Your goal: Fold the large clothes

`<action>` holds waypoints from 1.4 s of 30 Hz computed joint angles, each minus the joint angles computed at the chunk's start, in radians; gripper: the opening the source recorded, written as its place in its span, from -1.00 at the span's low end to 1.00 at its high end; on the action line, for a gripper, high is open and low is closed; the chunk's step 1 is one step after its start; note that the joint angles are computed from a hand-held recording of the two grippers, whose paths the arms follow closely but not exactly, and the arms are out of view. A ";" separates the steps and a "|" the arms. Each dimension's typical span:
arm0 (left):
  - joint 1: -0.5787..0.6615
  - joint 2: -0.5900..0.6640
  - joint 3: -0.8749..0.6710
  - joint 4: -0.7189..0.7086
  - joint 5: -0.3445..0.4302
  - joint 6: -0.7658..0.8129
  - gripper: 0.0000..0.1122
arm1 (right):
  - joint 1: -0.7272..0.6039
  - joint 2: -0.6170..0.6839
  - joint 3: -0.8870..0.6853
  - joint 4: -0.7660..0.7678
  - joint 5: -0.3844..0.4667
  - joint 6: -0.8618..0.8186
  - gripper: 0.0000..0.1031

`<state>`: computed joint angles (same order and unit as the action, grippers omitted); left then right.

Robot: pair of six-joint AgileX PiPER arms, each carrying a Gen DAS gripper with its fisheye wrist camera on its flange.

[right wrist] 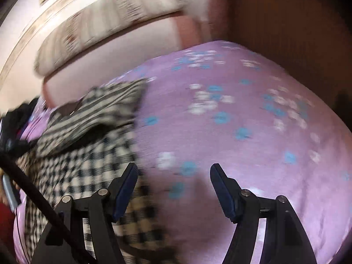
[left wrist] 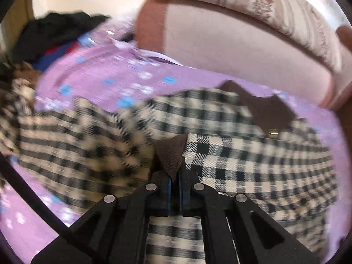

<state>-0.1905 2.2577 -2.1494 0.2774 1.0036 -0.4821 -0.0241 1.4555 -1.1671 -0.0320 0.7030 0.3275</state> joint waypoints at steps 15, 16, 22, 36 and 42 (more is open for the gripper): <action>-0.070 -0.621 0.770 0.199 -0.246 -0.114 0.11 | -0.308 -0.348 0.106 0.114 0.225 -0.188 0.42; -0.078 -0.649 0.801 0.207 -0.244 -0.126 0.11 | -0.309 -0.363 0.121 0.118 0.229 -0.188 0.42; -0.072 -0.819 1.008 0.254 -0.256 -0.183 0.11 | -0.166 -0.417 0.189 0.063 0.242 -0.097 0.42; 0.323 -1.010 1.244 0.039 -0.455 0.031 0.25 | 0.633 -0.217 -0.017 -0.371 0.369 0.447 0.42; 0.519 -1.015 1.224 -0.211 -0.451 0.264 0.25 | 0.810 -0.007 -0.227 -0.392 0.380 0.478 0.42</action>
